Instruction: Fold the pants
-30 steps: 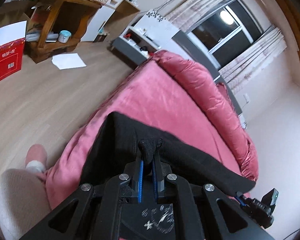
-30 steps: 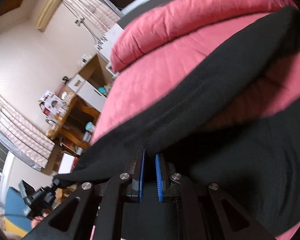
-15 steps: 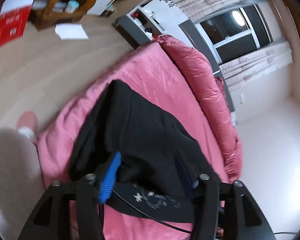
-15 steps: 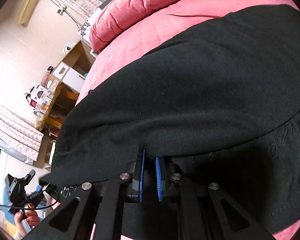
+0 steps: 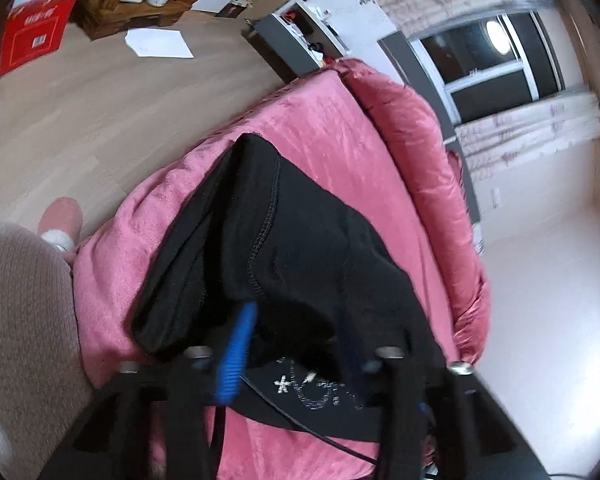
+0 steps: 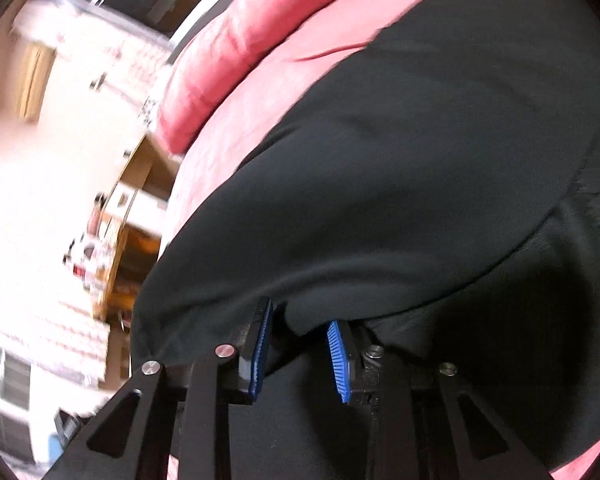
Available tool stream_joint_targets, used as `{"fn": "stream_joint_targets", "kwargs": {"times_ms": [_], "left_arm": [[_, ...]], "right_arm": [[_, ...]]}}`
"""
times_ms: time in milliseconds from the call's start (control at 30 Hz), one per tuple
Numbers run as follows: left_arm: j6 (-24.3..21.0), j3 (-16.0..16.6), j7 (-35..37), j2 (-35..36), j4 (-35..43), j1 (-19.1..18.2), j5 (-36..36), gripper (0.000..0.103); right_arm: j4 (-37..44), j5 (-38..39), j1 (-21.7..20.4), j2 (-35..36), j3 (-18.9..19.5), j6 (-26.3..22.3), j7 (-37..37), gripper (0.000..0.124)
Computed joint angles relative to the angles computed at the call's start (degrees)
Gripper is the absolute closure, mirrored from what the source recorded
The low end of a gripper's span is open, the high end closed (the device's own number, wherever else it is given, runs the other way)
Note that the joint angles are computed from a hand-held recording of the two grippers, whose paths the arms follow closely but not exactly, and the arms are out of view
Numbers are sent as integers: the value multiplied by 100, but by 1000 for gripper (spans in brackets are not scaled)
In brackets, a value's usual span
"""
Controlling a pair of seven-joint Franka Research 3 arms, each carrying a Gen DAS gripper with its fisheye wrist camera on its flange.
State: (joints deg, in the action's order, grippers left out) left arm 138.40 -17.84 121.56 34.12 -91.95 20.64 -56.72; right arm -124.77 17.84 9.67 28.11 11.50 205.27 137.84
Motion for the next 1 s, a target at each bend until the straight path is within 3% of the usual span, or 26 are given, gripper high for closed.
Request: {"fn": "stream_joint_targets", "kwargs": {"times_ms": [133,167,200,233,467,567,733,833,933,1000], "left_arm": [[61,44,113,-7,84,-102,233,82],[87,46,136,-10,108,-118,300,84],[107,18,202,-29,126,-103,313,87],[121,-28,307,-67,131,-64,273,88],[34,-51,734,-322,158,54,-31,90],[-139,25,686,-390,140,115,-168,90],[-337,231,582,-567,-77,151,-214,90],[-299,385,568,-682,-258,68,6,90],[-272,561,244,-637,-298,-78,514,90],[-321,594,-10,-522,-225,-106,770,90]], "right_arm": [[-129,116,-11,-28,-80,189,123,97],[-118,183,94,-72,-194,91,-3,98],[-85,405,359,-143,-434,-81,-268,107],[-55,603,571,-200,-615,-205,-494,114],[-348,1072,917,-817,-799,103,-1458,114],[-426,1567,1237,-1117,-979,-60,-2149,114],[-930,1236,924,-1595,-650,-189,-2150,114],[-900,1372,1029,-1647,-621,-621,-2276,114],[-956,1028,769,-1564,-333,-931,-1921,114],[-980,573,143,-1431,212,-981,-1447,114]]}}
